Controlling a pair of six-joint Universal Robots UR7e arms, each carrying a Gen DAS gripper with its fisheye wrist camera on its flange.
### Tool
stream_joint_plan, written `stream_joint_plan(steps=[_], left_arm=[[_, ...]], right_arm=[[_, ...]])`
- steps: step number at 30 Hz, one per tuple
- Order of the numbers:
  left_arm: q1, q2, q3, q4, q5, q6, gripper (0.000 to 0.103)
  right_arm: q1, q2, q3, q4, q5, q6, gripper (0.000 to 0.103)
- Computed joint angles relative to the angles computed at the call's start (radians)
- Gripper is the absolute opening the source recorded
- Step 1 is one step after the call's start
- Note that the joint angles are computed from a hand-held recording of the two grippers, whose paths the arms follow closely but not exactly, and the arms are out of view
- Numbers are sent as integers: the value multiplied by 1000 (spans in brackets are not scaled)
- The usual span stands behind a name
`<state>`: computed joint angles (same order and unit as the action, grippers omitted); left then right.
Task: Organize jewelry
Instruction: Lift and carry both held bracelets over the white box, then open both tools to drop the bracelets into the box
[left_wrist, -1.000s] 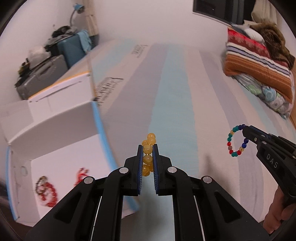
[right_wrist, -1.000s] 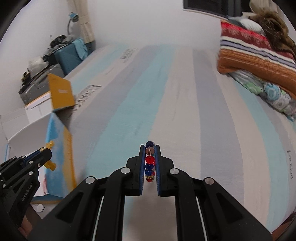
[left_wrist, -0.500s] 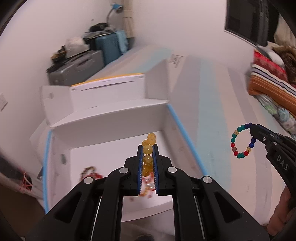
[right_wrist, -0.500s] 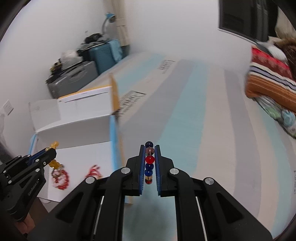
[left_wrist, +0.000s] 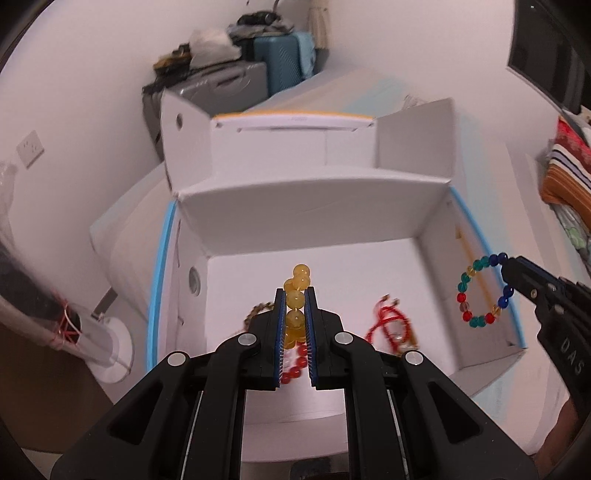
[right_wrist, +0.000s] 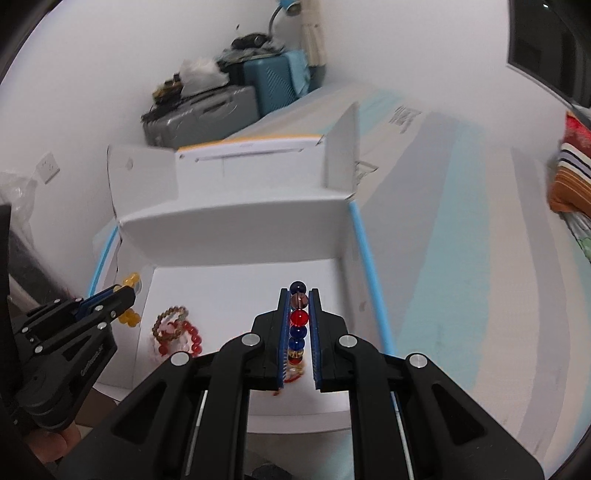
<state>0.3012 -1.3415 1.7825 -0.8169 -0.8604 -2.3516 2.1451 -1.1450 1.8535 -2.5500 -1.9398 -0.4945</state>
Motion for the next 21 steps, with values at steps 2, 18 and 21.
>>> stream_joint_plan(steps=[2, 18, 21], left_arm=[[11, -23, 30, -31, -13, 16, 9], [90, -98, 145, -173, -46, 105, 9], [98, -104, 154, -185, -49, 110, 12]], right_arm=[[4, 21, 3, -5, -9, 3, 9], [-9, 120, -3, 49, -76, 39, 9], [-11, 127, -9, 58, -78, 38, 9]])
